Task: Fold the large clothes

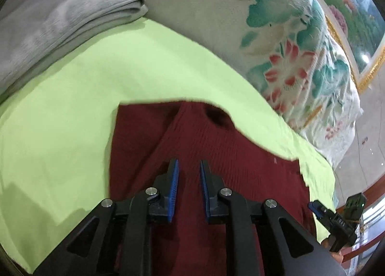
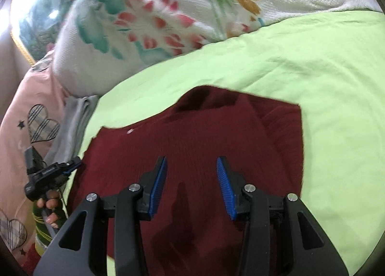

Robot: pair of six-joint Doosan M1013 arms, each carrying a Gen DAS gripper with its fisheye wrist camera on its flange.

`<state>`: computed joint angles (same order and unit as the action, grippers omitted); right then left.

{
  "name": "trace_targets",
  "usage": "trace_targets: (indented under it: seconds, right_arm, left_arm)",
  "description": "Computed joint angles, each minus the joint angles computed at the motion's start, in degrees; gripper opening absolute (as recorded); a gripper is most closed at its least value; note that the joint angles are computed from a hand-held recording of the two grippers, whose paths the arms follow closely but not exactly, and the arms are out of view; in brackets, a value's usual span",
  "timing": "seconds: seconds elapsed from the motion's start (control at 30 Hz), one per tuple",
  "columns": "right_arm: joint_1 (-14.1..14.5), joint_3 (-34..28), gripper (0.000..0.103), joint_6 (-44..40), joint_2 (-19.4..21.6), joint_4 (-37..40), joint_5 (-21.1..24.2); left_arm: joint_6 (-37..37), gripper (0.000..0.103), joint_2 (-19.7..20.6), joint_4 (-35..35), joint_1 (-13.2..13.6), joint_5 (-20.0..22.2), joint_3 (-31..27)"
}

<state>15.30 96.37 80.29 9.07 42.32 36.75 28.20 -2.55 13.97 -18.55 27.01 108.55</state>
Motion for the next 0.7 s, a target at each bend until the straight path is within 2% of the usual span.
trace_targets:
  seconds: [0.27, 0.4, 0.5, 0.57, 0.6, 0.63, 0.67, 0.7]
  right_arm:
    - [2.33, 4.73, 0.045, 0.18, -4.00, 3.77, -0.43]
    - [3.77, 6.92, 0.045, 0.58, -5.97, 4.96, -2.42]
    - [4.82, 7.57, 0.045, 0.65, -6.37, 6.10, -3.00]
    - [5.72, 7.42, 0.044, 1.96, -6.14, 5.20, -3.42]
    - [6.21, 7.07, 0.042, 3.26, -5.90, 3.76, -3.54]
    - [6.53, 6.79, 0.033, 3.91, -5.71, 3.06, -3.52]
    - [6.91, 6.24, 0.023, 4.21, -5.30, 2.73, -3.25]
    - [7.20, 5.74, 0.019, 4.21, -4.98, 2.55, -3.12]
  left_arm:
    - [-10.66, 0.030, -7.25, 4.57, -8.22, -2.16, 7.78]
    - [-16.84, 0.047, -9.48, 7.86, -12.07, -1.66, 10.06]
    - [-21.35, 0.051, -10.49, 8.29, -13.54, -3.40, 12.16]
    - [-22.46, 0.053, -10.72, 7.13, -13.45, -4.32, 13.19]
    - [-23.19, 0.053, -10.70, 6.01, -13.26, -5.21, 13.73]
    - [-24.06, 0.053, -10.71, 5.53, -12.88, -6.54, 14.22]
    - [-26.70, 0.053, -10.97, 7.05, -12.77, -7.72, 14.84]
    - [-31.19, 0.053, -11.21, 10.50, -12.87, -8.12, 15.27]
